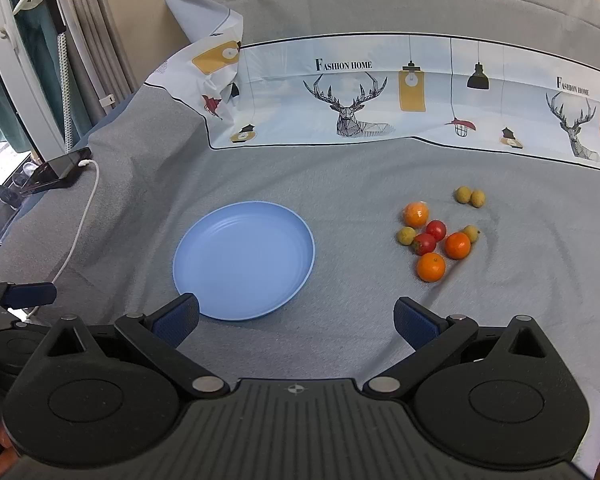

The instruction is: Organize fruits

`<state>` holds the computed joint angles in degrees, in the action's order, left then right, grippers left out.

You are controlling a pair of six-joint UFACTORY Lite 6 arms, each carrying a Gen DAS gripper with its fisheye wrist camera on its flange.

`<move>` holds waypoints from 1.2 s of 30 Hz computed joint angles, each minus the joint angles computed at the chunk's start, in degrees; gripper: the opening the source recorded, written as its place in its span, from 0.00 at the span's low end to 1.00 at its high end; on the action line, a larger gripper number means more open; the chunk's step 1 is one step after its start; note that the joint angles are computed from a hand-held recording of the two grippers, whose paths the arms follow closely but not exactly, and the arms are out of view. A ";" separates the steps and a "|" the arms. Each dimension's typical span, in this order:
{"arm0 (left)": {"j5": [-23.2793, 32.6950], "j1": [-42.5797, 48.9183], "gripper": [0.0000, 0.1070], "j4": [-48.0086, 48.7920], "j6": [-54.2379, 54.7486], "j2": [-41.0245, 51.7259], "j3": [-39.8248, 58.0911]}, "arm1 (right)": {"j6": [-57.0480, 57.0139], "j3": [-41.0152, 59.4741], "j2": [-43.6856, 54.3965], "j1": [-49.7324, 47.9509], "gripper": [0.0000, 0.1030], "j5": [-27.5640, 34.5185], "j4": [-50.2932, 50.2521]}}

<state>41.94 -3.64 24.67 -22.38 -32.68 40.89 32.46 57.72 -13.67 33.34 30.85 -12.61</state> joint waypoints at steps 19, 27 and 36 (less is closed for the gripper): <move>-3.69 -18.27 0.96 3.73 -13.87 23.63 16.60 | -42.54 -16.97 -15.47 -33.04 1.00 -20.76 32.56; -8.16 -25.36 0.96 -3.89 -12.64 63.03 47.74 | -90.51 0.42 17.08 -66.35 1.00 -21.89 77.01; 8.99 -25.69 0.96 -8.97 -9.00 104.77 99.92 | -95.96 45.22 68.14 -75.82 1.00 -24.39 82.95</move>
